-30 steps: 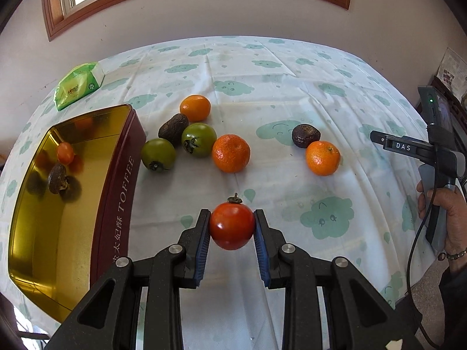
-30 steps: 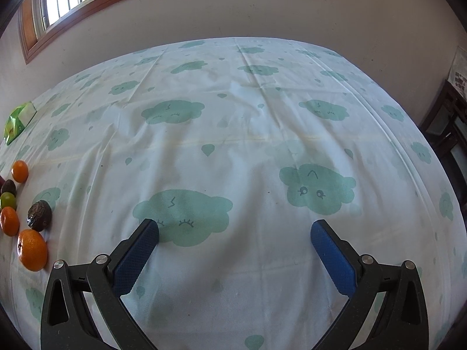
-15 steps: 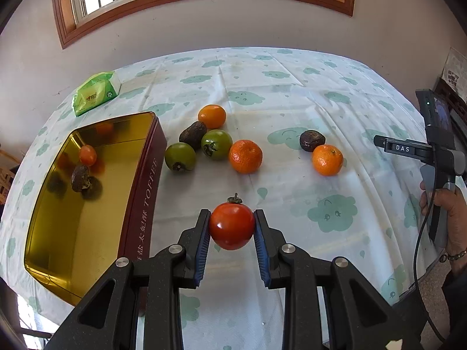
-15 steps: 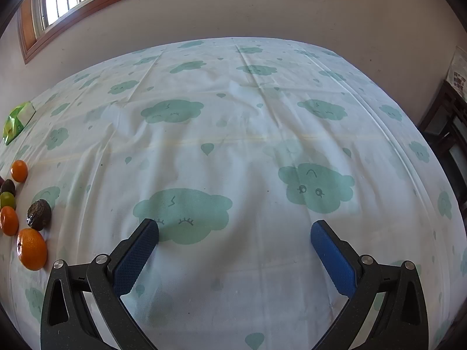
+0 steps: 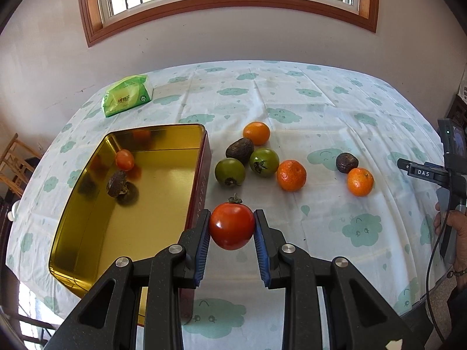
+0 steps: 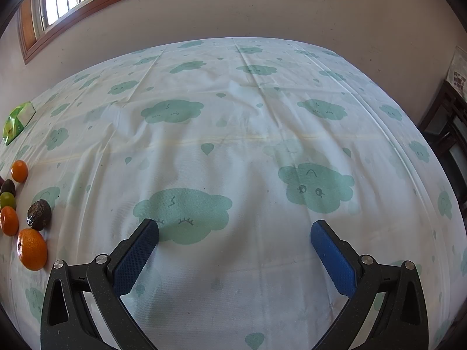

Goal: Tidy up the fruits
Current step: 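Carry the red tomato with the left gripper into the tin and release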

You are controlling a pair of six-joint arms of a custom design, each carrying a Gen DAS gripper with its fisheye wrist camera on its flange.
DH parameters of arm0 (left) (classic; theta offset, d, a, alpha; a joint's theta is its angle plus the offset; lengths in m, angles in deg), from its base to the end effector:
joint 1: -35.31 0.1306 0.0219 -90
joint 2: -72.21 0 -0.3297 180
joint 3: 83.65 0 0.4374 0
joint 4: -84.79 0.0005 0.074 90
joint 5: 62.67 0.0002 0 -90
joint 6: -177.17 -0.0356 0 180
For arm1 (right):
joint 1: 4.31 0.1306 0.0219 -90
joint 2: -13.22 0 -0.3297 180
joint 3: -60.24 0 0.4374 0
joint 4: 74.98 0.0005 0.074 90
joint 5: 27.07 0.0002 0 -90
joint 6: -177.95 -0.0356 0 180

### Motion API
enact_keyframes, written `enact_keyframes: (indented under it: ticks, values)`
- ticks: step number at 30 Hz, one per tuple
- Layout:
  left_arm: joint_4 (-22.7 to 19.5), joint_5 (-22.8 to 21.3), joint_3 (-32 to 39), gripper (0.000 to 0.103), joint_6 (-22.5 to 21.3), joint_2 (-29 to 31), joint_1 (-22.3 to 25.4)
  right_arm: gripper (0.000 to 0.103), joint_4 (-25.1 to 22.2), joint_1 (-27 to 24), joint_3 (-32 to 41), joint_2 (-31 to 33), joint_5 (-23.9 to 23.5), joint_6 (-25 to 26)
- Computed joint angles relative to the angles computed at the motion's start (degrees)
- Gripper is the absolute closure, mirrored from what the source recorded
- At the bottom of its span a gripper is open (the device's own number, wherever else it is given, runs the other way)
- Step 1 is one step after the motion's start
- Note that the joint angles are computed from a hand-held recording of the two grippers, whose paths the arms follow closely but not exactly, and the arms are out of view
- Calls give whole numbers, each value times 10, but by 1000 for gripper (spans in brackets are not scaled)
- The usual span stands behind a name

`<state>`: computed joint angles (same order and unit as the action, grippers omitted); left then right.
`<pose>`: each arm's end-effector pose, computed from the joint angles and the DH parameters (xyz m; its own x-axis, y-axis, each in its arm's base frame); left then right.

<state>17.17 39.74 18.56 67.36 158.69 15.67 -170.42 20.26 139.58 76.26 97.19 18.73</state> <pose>0.4584 -0.1723 0.4926 -0.5436 0.5454 -0.6380 0.6775 0.7338 0.0501 0.2919 0.1109 0.4456 -0.5480 0.5991 -0.5837 0.7474 0.6641 -0.0200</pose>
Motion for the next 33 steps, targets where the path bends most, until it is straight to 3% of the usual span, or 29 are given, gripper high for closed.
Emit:
enact_keyframes:
  ticks: [20,33]
  values:
    - [35,-89,68,77,-8,102,79,0,0,0,0,0,0,0]
    - [63,-96,65,77,-33,124,97,0,0,0,0,0,0,0]
